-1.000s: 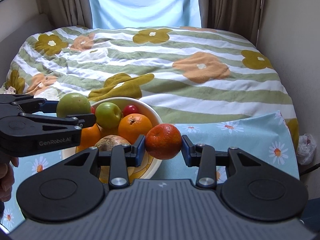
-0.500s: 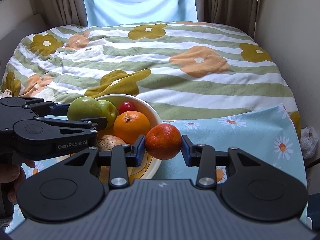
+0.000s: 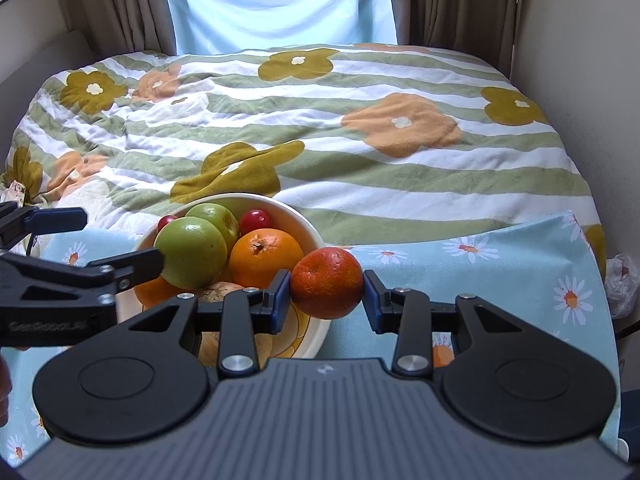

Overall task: Organize fruits
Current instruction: 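Open the left tool to drop the green apple while the right tool releases the mandarin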

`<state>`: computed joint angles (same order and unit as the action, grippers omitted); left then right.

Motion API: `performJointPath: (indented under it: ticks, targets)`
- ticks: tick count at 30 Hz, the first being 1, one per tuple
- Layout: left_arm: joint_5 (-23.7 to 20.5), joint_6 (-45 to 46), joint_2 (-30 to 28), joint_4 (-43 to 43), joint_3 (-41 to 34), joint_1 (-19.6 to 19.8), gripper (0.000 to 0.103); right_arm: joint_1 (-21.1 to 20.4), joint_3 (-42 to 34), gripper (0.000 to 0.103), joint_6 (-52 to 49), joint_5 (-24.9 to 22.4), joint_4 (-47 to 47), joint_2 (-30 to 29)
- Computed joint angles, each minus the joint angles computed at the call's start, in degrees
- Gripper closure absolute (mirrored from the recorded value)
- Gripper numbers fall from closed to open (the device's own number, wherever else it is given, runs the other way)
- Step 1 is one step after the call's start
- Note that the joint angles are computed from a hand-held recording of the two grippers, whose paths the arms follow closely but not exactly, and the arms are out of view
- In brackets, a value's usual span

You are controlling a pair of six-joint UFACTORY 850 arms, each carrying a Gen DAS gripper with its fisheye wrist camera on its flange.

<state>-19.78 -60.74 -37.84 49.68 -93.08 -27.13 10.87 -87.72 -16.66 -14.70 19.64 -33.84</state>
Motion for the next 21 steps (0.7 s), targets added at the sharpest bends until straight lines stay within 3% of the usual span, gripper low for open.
performJointPath:
  ticks: [11, 18, 21]
  targets:
    - [-1.63, -10.99, 5.14, 6.75, 7.15, 0.41, 0.006, 0.62, -2.35, 0.050, -1.70, -1.02, 2.54, -2.67]
    - [-2.27, -13.24, 6.13, 8.47, 8.96, 0.36, 0.006, 0.70, -2.36, 0.050, -5.58, -1.08, 6.44, -3.22]
    - [-2.20, -13.12, 6.45, 8.00, 9.56, 0.51, 0.006, 0.86, -1.43, 0.045, -9.38, 0.44, 9.67, -2.67]
